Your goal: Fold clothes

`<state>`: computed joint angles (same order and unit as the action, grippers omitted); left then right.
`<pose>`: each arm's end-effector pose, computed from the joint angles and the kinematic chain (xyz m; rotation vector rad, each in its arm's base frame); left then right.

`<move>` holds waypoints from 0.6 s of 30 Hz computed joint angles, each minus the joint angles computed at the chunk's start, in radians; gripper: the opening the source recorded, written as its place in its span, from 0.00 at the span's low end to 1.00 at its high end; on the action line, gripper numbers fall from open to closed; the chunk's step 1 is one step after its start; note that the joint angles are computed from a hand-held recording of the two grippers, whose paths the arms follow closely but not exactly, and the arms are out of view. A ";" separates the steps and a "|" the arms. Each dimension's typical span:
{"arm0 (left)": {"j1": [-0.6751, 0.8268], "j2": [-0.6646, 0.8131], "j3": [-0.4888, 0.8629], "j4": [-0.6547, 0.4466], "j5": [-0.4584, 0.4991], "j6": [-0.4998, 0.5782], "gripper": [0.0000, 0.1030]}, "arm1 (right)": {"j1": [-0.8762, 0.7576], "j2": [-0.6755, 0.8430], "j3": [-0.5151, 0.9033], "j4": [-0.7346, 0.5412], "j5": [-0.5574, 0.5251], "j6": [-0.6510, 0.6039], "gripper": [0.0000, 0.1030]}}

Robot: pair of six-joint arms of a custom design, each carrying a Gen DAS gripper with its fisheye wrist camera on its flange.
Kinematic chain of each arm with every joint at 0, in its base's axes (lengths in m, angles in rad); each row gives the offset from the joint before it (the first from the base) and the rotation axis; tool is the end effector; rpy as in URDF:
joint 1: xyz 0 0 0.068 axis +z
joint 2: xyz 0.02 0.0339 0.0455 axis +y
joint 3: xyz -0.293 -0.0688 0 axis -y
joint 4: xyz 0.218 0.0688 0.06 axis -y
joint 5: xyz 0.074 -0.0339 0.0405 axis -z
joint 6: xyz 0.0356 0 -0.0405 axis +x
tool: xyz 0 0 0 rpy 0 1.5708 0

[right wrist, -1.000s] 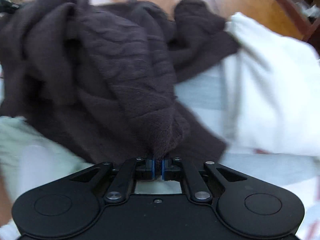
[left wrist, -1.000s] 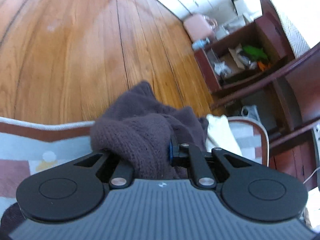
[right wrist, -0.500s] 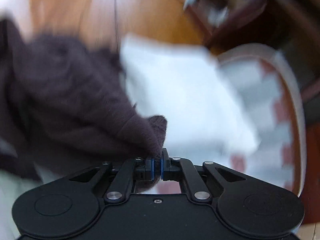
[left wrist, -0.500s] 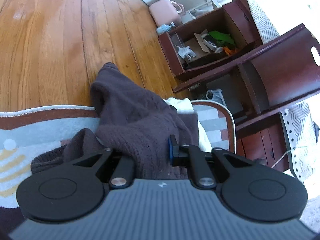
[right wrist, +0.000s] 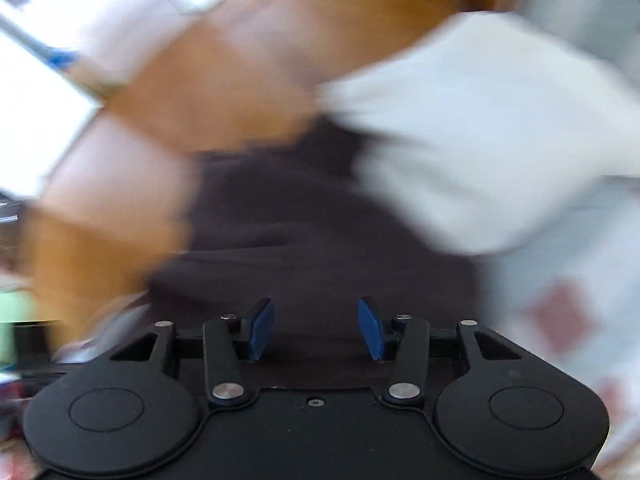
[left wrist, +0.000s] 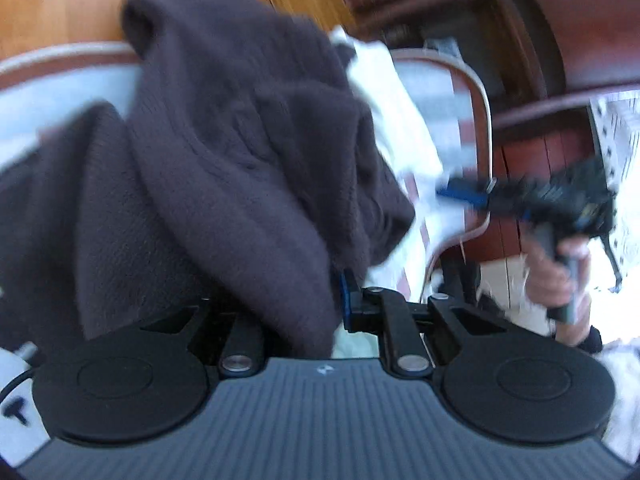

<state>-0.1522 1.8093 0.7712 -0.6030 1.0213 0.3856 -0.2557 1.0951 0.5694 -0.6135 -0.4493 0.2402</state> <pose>0.2377 -0.0672 0.1485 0.6646 2.6113 -1.5100 0.1479 -0.0227 0.2201 0.5211 2.5987 0.6004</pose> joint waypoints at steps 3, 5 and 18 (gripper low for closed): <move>0.046 -0.095 0.005 -0.029 0.022 0.099 0.16 | 0.122 0.091 0.021 0.072 0.184 -0.004 0.53; 0.147 -0.233 -0.008 0.000 0.056 0.114 0.30 | 0.187 0.161 0.045 0.102 0.315 -0.023 0.58; 0.434 -0.268 0.176 -0.287 0.127 0.231 0.39 | -0.019 0.338 0.004 -0.007 -0.197 0.228 0.70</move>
<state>0.2816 1.5414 0.9468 -0.8897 1.1479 0.6170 -0.2744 1.4336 0.5729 -0.6205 -0.6466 0.4680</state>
